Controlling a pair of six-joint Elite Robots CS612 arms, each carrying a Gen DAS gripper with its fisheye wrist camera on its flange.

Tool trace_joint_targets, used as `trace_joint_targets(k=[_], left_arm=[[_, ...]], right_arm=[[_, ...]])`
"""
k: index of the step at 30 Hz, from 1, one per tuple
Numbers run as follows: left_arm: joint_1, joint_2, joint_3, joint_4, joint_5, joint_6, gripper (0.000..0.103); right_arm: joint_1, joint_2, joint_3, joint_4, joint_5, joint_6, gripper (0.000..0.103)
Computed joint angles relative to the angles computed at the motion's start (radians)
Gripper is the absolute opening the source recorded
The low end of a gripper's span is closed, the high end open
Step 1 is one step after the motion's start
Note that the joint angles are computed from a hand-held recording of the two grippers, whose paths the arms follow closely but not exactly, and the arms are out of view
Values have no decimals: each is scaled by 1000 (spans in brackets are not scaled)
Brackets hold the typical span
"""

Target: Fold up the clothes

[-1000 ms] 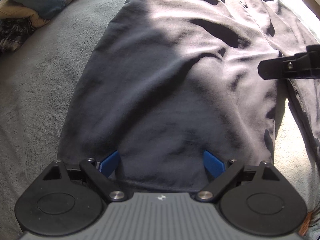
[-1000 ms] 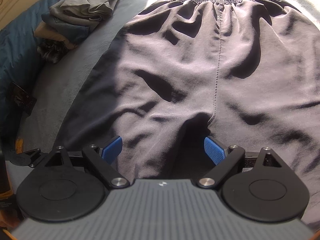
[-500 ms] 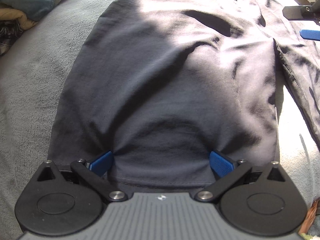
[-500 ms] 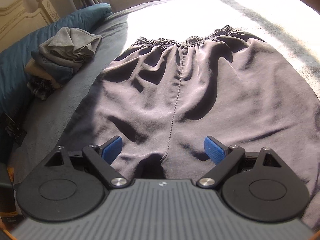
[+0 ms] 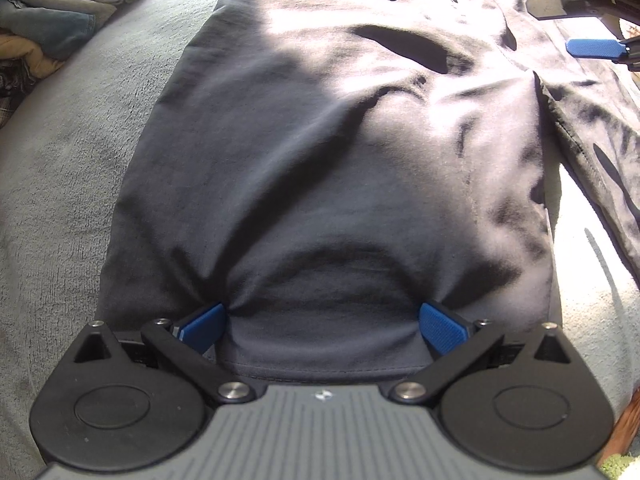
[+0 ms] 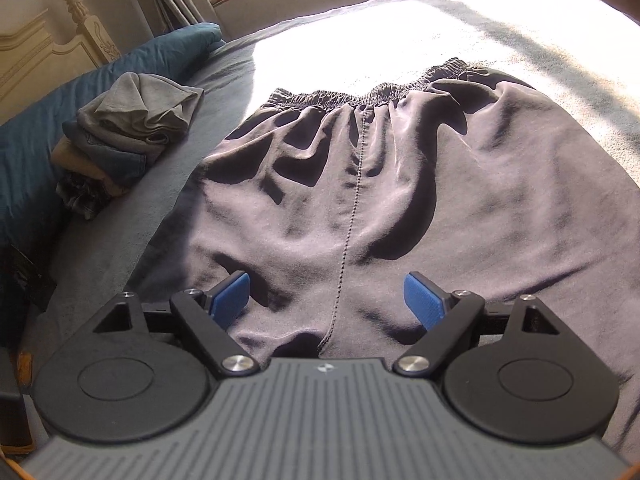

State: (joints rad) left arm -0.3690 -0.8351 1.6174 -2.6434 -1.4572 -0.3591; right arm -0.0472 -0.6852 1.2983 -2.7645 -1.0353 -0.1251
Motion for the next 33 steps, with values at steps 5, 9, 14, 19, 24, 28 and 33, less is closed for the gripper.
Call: trace_joint_targets(k=[5, 9, 14, 19, 24, 28, 33], left_arm=[[3, 0, 4, -18, -3, 6, 103], [6, 1, 3, -20, -5, 12, 103], [6, -1, 4, -25, 2, 30, 103], [9, -4, 1, -21, 4, 52, 103], [12, -16, 9, -45, 8, 53, 103], [8, -34, 45, -108, -9, 47, 103], [-12, -39, 76, -208, -5, 42, 103]], right_arm=[[5, 12, -15, 12, 1, 6, 81], [8, 18, -24, 23, 2, 10, 80], [12, 22, -30, 31, 7, 9, 77], [13, 22, -29, 27, 21, 5, 74], [11, 20, -25, 13, 32, 7, 72], [9, 19, -23, 5, 39, 13, 70], [8, 18, -18, 1, 49, 13, 70]])
